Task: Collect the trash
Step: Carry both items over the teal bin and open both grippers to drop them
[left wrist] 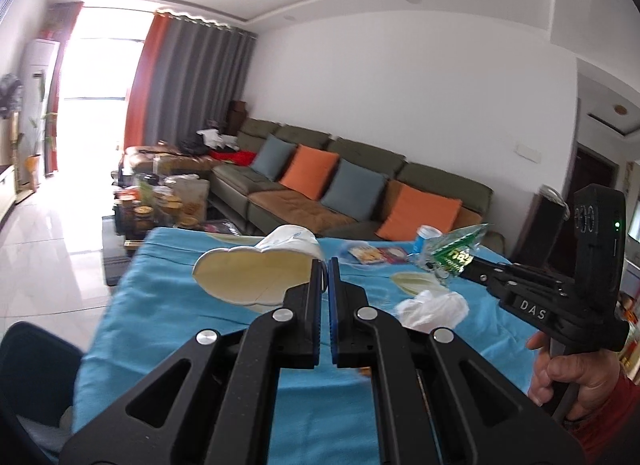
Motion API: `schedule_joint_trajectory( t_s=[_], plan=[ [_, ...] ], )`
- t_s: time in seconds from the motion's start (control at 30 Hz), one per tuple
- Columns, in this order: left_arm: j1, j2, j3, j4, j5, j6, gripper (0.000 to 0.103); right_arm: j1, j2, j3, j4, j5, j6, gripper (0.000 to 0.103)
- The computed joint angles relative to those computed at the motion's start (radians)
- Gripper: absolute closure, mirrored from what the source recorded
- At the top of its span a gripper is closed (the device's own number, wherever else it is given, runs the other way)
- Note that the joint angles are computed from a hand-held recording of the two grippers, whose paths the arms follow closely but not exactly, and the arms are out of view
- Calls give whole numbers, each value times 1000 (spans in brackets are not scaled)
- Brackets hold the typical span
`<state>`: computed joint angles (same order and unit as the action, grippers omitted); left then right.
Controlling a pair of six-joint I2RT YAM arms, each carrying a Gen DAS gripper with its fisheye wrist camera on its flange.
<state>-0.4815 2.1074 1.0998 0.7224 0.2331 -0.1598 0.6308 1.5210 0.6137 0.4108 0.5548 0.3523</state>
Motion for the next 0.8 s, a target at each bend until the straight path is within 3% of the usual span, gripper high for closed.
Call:
schedule_joint_trajectory(
  t_s=[0.23, 0.53, 0.7, 0.8],
  plan=[
    [119, -118, -204, 108, -3, -29, 100, 51, 217, 248, -34, -132, -44, 102],
    [362, -212, -408, 179, 26, -30, 100, 117, 493, 644, -199, -275, -106, 102],
    [499, -203, -449, 181, 56, -9, 100, 134, 684, 946, -367, -375, -124, 102],
    [583, -179, -447, 168, 92, 0, 100, 138, 843, 1202, -522, -435, -129, 102]
  ],
)
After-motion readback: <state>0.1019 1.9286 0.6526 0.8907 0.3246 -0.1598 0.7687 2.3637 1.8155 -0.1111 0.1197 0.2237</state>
